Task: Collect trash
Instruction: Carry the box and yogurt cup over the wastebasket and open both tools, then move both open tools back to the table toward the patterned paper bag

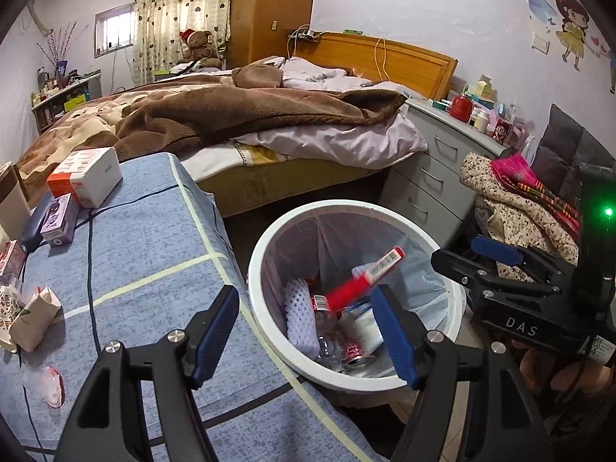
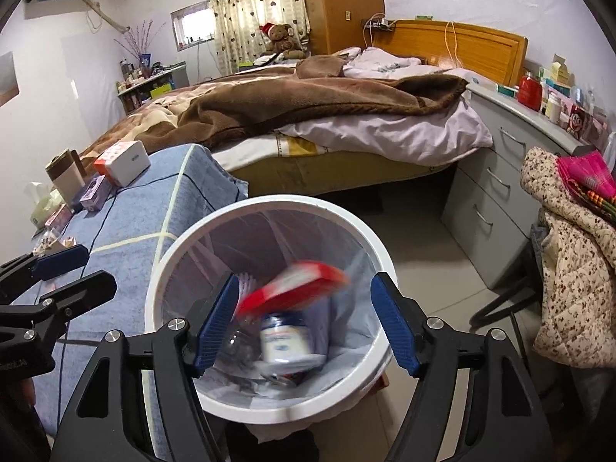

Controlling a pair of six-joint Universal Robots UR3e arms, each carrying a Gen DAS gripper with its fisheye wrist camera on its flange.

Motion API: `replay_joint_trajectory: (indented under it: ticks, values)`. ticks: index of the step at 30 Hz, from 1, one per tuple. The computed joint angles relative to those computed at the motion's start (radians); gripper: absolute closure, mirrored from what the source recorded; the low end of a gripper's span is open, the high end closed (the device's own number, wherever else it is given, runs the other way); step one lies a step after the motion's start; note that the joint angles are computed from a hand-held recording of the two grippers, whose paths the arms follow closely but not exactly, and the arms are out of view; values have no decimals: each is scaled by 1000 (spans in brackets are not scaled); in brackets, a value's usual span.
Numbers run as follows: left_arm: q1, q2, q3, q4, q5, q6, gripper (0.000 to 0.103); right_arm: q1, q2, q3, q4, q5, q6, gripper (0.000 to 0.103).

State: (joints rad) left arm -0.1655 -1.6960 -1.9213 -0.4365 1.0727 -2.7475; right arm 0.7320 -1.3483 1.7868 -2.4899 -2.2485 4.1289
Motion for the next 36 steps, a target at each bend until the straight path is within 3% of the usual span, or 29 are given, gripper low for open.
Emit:
replay_joint_trajectory:
  ticks: [15, 36]
  values:
    - [162, 149, -122, -1, -69, 41, 30, 57, 82, -142, 21, -44, -2, 30]
    - [568, 291, -220, -89, -193, 176, 29, 101, 373, -531, -44, 8, -127, 30]
